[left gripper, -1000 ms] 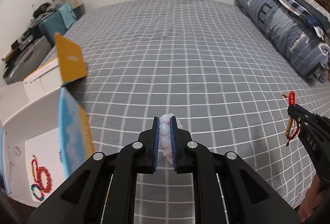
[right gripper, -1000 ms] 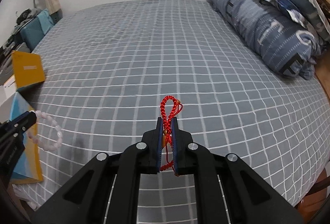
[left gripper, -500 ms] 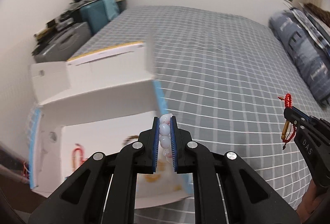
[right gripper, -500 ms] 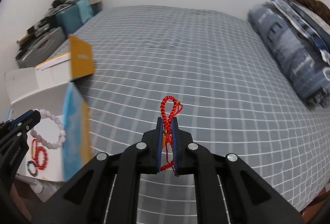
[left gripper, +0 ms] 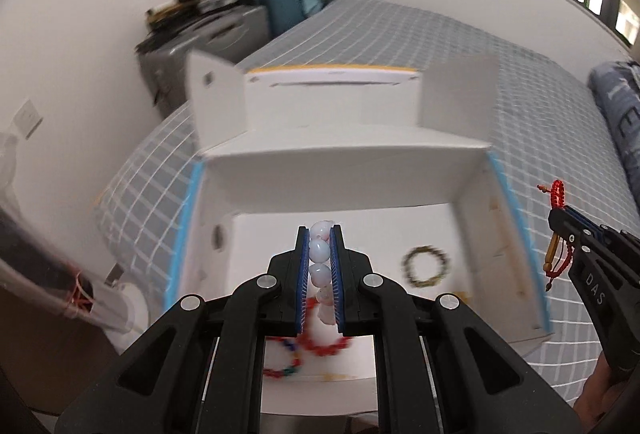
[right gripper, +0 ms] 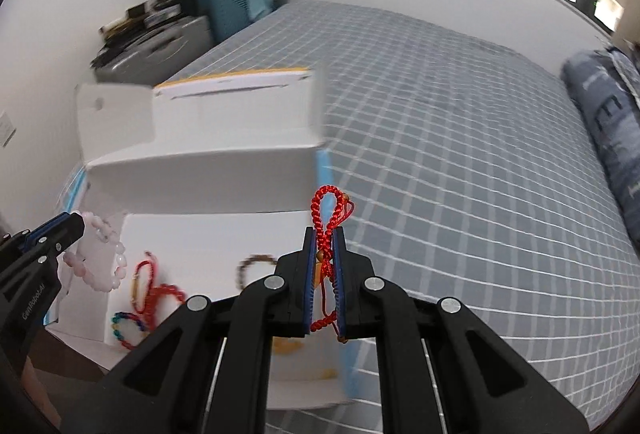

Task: Organize jewelry
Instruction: 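Carry the pink and red cord bracelets with both tools into the box, then open both tools to release the two bracelets in the box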

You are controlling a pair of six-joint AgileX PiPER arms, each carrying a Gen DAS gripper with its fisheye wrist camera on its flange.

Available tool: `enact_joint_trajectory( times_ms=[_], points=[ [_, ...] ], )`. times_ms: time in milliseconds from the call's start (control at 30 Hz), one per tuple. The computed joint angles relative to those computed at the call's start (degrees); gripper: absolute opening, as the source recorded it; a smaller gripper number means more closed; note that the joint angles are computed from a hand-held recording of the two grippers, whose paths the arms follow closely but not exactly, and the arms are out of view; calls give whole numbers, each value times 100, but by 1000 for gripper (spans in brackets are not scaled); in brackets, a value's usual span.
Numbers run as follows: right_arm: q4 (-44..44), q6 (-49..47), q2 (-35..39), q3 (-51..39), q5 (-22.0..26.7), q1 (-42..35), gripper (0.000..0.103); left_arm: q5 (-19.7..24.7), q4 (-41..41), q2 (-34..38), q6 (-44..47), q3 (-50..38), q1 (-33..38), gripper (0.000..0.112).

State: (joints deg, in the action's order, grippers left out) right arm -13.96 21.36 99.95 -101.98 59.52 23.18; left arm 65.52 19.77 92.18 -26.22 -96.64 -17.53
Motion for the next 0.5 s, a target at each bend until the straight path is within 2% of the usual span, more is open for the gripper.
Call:
enact_joint_trajectory(
  times_ms=[133,267,500],
  points=[
    [-100,181,460,-284,59,341,7,-307,-242,-59,279,477,507,10],
    [-38,171,927,-480,122,431,7,-582,-459,54,448,765,762,10],
    [108,93,1294,-544,283,362,7,-819,-689,396,638,922,974,10]
  ],
)
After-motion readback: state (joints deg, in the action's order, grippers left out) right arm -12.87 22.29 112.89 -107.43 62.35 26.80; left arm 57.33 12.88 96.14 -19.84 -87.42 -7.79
